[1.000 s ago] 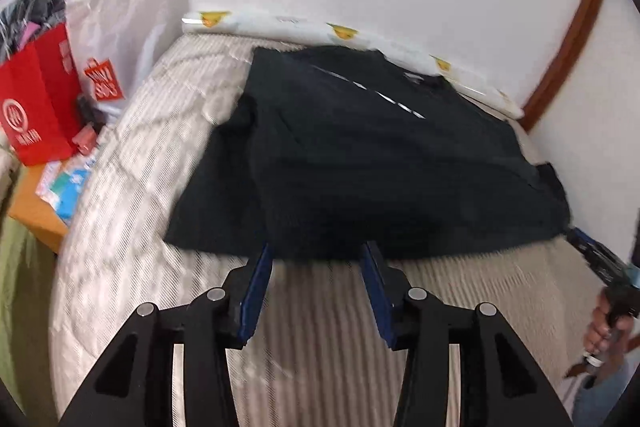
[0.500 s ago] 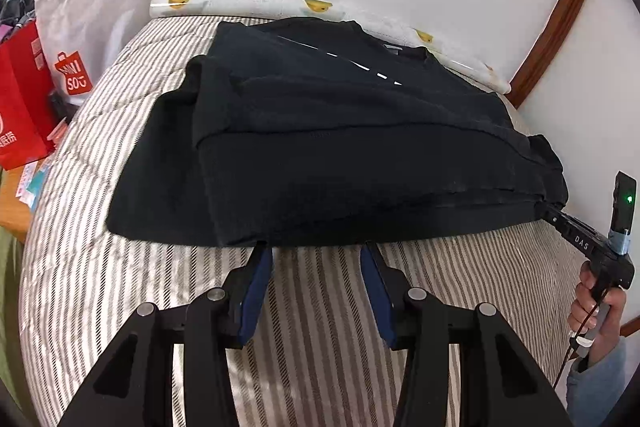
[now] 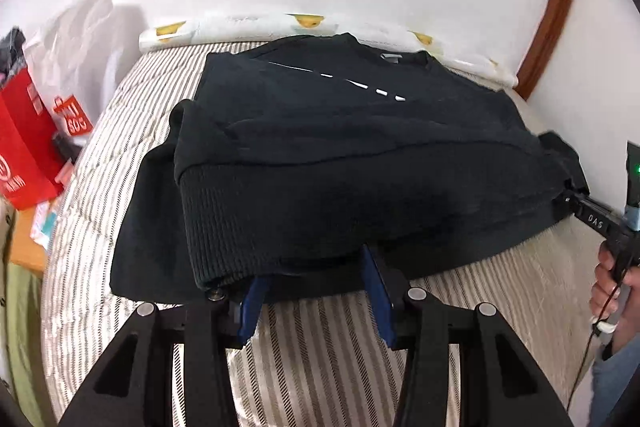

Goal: Fold small clothes

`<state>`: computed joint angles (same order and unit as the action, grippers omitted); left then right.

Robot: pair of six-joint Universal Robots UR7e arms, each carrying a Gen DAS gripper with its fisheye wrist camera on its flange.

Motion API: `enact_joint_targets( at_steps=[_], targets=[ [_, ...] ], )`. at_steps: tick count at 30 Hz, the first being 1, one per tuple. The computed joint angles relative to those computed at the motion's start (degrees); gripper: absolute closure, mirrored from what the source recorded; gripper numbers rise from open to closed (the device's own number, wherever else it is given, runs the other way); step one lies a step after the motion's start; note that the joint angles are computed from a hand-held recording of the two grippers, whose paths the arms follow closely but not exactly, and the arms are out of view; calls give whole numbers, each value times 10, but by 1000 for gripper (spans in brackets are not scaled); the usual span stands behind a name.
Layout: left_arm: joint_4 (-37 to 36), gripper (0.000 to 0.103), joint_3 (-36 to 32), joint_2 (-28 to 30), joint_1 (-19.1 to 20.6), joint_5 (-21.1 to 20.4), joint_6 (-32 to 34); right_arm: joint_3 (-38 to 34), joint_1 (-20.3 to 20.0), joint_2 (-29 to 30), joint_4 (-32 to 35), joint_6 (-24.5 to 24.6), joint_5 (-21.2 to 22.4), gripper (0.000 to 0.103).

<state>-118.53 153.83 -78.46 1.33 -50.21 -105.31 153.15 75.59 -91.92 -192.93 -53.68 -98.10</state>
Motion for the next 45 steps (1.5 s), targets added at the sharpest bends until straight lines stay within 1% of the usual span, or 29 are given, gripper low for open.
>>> enact_joint_targets(
  at_steps=[3,7,10,12,16,18,20,22,25,28,30,32,33,34,35,36,37,40,44,45],
  targets=[
    [3,60,5,-19,7,15,0,-20,7,9,13,25,4,92],
    [8,60,2,-34,27,41,7,-50,16,23,39,54,6,92],
    [17,60,-3,-46,42,65,19,-69,35,43,37,65,0,92],
    [16,60,-9,-50,66,87,37,-82,48,59,29,70,-6,92],
    [-12,60,-19,-54,120,128,85,-120,68,97,25,86,-25,92],
    [-30,60,-29,-55,152,148,118,-145,80,124,19,99,-45,92],
    [-48,60,-38,-50,175,164,153,-171,90,145,26,108,-59,92],
    [-61,60,-43,-51,187,184,176,-197,99,166,36,116,-74,92],
    [-67,59,-51,-60,195,214,190,-216,110,191,16,116,-92,91],
    [-67,59,-59,-73,202,220,204,-234,115,194,26,131,-89,90],
    [-26,59,-70,-77,204,222,186,-234,117,189,24,132,-84,88],
    [39,59,-82,-78,206,220,150,-233,117,186,17,126,-84,85],
    [64,59,-85,-79,207,218,133,-234,117,185,18,123,-86,79],
    [66,59,-82,-83,208,214,131,-235,115,184,21,118,-88,69],
    [61,59,-78,-87,211,209,136,-236,113,184,21,114,-88,65],
    [60,59,-78,-85,217,206,137,-236,109,183,20,105,-88,58],
    [68,59,-80,-85,222,204,136,-237,108,185,17,100,-89,55],
    [64,59,-90,-70,249,212,159,-245,104,195,10,81,-101,53],
    [-17,59,-92,-48,293,223,242,-269,97,218,11,72,-121,53],
    [-50,59,-93,-38,307,224,274,-274,95,221,16,73,-122,53]
  ],
)
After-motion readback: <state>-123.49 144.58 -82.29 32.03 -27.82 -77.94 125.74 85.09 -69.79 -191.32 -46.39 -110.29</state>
